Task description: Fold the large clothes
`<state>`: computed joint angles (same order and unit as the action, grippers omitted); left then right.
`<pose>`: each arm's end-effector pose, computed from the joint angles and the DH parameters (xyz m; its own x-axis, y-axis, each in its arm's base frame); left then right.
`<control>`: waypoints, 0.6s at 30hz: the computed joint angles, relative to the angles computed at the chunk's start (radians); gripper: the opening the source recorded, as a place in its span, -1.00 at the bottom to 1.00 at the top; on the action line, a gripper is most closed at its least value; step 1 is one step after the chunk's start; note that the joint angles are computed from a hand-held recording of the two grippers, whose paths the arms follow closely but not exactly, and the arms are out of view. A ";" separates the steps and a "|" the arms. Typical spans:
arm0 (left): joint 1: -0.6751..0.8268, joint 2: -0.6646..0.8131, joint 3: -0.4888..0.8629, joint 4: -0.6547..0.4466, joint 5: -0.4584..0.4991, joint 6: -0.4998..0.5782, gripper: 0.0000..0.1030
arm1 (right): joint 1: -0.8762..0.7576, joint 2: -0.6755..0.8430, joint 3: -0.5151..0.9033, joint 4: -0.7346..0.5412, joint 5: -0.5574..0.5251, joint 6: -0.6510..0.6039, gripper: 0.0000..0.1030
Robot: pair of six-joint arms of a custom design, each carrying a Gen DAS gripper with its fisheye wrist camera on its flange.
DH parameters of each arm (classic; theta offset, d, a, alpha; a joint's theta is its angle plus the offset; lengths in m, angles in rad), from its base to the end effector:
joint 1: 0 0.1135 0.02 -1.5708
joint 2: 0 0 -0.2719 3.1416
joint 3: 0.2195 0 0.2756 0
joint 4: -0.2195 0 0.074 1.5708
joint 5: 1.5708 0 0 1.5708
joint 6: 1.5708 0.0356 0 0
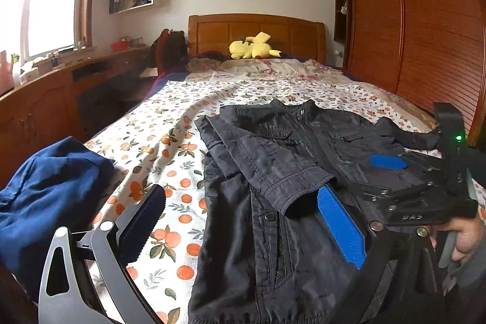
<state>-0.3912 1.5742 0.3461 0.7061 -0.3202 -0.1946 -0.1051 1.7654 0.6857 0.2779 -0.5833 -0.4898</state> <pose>0.2458 -0.0893 0.0985 -0.4735 -0.0033 -0.8808 0.0185 0.9997 -0.0136 0.3247 -0.0145 0.0968 -0.4926 -0.3429 -0.7999 -0.5950 0.8034 0.0221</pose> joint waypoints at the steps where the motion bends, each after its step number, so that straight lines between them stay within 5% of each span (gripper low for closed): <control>1: 0.000 -0.010 -0.003 -0.004 -0.003 0.003 0.96 | 0.009 0.000 0.005 -0.009 0.003 0.001 0.51; 18: 0.057 -0.083 -0.052 -0.020 0.058 0.008 0.96 | 0.258 0.262 0.297 -0.213 0.212 0.005 0.34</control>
